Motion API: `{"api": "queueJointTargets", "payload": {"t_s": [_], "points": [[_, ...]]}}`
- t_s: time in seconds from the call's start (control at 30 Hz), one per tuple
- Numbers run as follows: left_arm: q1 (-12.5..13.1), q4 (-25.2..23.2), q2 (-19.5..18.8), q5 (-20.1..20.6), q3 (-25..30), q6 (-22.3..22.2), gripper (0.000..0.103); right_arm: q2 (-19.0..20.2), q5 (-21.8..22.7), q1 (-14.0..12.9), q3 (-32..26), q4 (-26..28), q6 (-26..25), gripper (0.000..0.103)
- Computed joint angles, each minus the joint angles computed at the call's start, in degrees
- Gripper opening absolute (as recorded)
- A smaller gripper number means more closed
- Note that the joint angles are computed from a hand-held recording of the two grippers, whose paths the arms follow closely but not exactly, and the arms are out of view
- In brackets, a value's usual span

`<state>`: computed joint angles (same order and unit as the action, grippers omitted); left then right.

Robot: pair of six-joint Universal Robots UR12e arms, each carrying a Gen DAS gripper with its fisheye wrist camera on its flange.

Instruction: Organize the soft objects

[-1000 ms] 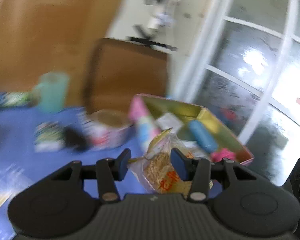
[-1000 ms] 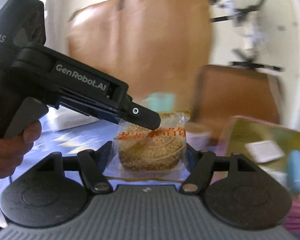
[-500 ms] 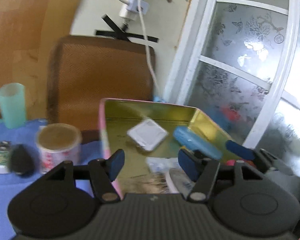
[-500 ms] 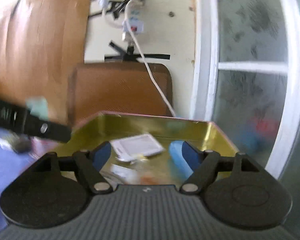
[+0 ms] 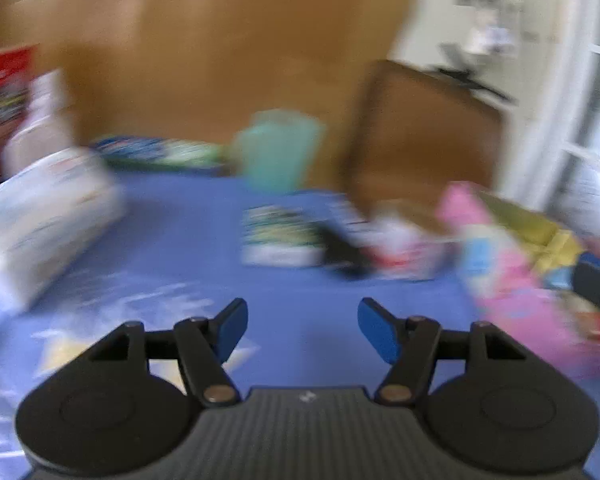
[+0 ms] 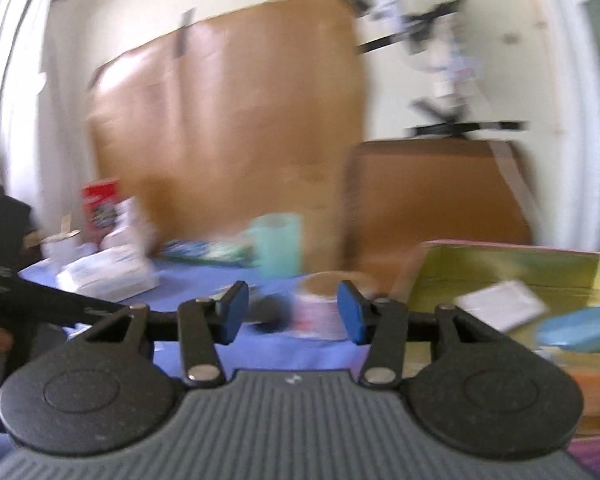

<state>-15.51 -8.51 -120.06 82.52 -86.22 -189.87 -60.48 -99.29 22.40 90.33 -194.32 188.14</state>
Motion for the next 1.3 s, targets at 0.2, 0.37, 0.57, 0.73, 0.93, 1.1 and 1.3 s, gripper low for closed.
{"api": "queueJointTargets", "payload": {"t_s": [0.2,0.37,0.57,0.73,0.93,1.1,1.3], "points": [[2.1,0.5,0.3,8.6,-2.6,-0.3,0.062,5.8,6.8,0.6,-10.6,12.3,1.8,0.052],[2.8,4.7,0.2,6.0,-3.8,-2.1,0.064,13.6,4.0,1.3,-25.3,25.3,2.1,0.06],[3.2,5.5,0.2,5.2,-4.2,-3.9,0.064,20.6,4.0,0.5,-39.0,42.7,8.3,0.058],[3.5,6.1,0.2,4.3,-4.5,-5.2,0.064,16.2,10.2,0.8,-30.8,37.6,3.2,0.057],[3.3,5.6,0.2,4.6,-4.4,-4.3,0.066,4.7,17.0,1.1,-11.0,27.8,-6.8,0.058],[3.3,5.0,0.4,4.0,-4.4,-2.8,0.07,-0.4,14.3,2.1,-1.5,20.4,-4.0,0.076],[4.3,4.6,2.0,-6.6,-6.2,-5.7,0.067,-1.3,12.1,2.6,2.1,14.2,-0.6,0.081]]}}
